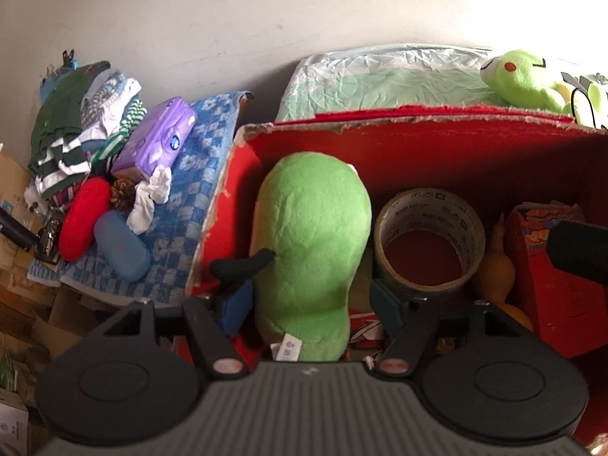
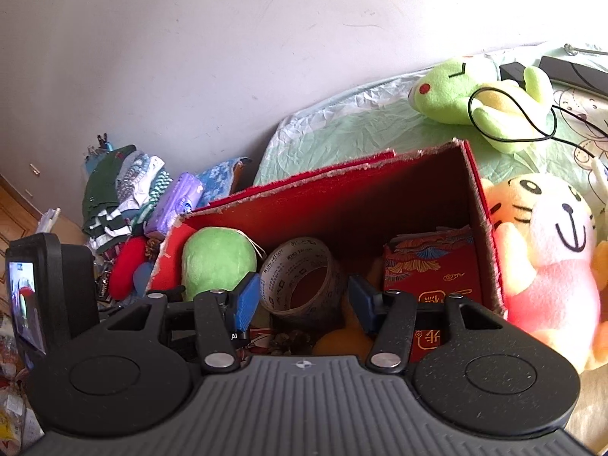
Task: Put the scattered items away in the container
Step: 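Move both grippers back over the bed to the pink teddy bear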
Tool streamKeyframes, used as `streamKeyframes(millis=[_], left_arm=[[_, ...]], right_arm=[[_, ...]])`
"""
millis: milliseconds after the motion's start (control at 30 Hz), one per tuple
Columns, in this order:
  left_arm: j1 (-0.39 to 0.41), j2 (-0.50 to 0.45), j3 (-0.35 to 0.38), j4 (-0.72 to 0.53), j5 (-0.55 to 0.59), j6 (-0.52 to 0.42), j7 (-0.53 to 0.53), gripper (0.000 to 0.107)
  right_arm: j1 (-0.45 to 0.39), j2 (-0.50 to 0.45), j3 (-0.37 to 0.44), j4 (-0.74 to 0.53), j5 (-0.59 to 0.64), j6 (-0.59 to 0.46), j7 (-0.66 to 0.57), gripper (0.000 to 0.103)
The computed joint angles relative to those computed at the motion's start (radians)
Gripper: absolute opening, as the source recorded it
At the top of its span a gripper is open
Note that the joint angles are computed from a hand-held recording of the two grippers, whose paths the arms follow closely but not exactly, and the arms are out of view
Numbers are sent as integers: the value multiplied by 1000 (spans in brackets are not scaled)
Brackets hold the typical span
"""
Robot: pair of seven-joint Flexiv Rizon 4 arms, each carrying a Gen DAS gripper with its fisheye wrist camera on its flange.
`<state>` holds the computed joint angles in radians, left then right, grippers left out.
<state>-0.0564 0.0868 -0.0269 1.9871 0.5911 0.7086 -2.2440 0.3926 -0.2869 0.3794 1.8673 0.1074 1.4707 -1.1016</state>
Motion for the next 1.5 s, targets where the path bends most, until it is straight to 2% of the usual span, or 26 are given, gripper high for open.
streamKeyframes(millis=[100, 200, 300, 367, 567, 733, 833, 900, 967, 1100, 1233, 1300, 1367, 1500], left_arm=[[-19, 11, -36, -37, 51, -76, -52, 74], [-40, 17, -55, -62, 60, -107, -72, 77], [-62, 11, -76, -95, 75, -129, -96, 81], [-79, 3, -83, -113, 72, -122, -103, 82], [-133, -52, -95, -166, 10, -40, -75, 82], [-190, -119, -99, -233, -3, -10, -48, 82], [-217, -147, -87, -246, -52, 30, -10, 81], [-231, -159, -79, -247, -83, 50, 10, 74], [-245, -168, -75, -242, -108, 66, 29, 70], [-263, -183, -70, -218, -168, 117, 84, 62], [-282, -212, -76, -209, -217, 187, 174, 61], [-288, -231, -81, -204, -265, 231, 236, 62], [-301, -253, -83, -208, -284, 278, 282, 62], [-316, -303, -84, -204, -343, 377, 375, 63]], right_arm=[[-69, 10, 68, -12, 72, 0, -85, 56], [-138, 27, 128, -29, 181, -11, -191, 56], [-163, 59, 132, -31, 265, -24, -273, 56], [-163, 90, 106, -14, 294, -25, -301, 56], [-100, 188, -63, 106, 199, -14, -185, 56], [-102, 233, -144, 181, 88, -14, -68, 56], [-118, 245, -151, 187, 125, -26, -100, 56], [-125, 251, -153, 193, 161, -26, -133, 56], [-131, 253, -160, 210, 177, -21, -143, 56], [-151, 256, -166, 218, 272, -77, -192, 56], [-160, 275, -180, 241, 297, -86, -204, 56], [-163, 275, -190, 259, 259, -51, -176, 56], [-170, 263, -211, 285, 147, -9, -78, 56], [-191, 233, -240, 304, 12, 15, 44, 56]])
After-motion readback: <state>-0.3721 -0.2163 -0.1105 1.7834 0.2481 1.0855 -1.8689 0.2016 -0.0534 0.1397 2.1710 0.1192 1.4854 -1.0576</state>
